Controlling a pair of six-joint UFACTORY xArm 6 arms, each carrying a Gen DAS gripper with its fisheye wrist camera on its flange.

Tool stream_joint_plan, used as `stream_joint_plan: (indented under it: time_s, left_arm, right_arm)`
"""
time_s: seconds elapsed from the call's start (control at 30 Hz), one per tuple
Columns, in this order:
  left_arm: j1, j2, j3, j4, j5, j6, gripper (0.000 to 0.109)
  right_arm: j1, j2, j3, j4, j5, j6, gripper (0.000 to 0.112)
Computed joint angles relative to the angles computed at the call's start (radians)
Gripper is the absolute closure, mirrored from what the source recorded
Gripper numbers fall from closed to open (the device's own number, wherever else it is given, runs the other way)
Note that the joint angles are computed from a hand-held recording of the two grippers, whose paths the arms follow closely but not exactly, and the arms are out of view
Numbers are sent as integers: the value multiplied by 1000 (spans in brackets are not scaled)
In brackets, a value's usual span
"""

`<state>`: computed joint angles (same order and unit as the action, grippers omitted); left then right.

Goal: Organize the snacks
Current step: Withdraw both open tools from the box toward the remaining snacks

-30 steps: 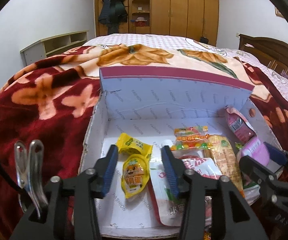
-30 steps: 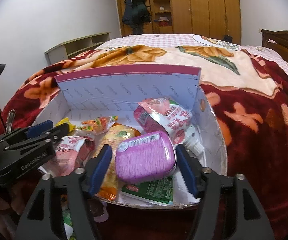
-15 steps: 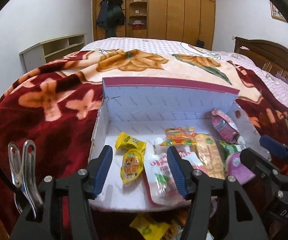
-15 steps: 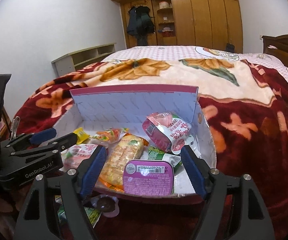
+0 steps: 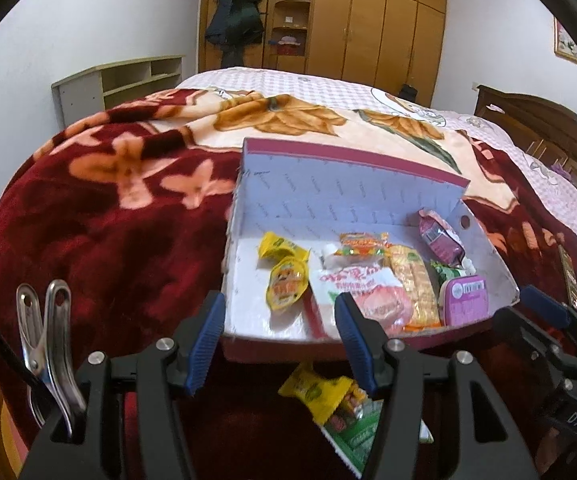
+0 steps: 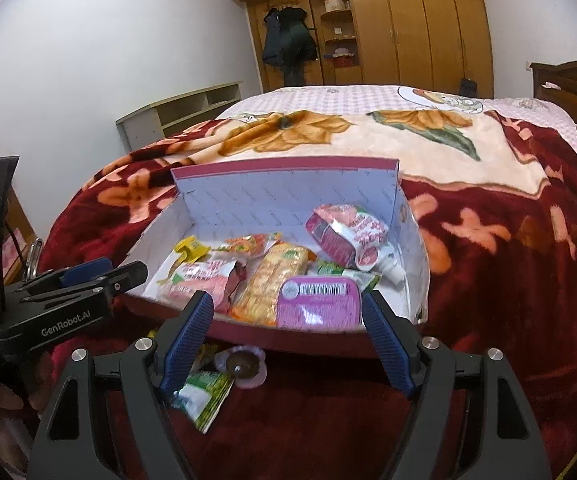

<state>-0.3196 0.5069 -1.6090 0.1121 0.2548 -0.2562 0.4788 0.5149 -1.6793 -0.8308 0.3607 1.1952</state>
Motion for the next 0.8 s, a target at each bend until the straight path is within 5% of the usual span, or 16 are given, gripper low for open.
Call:
stream_joint_plan:
  time_s: [0.8]
  left_arm:
    - [-39,-65,137,-155,2,117,48]
  right_arm:
    - [30,-94,180,-95,-33,136,34]
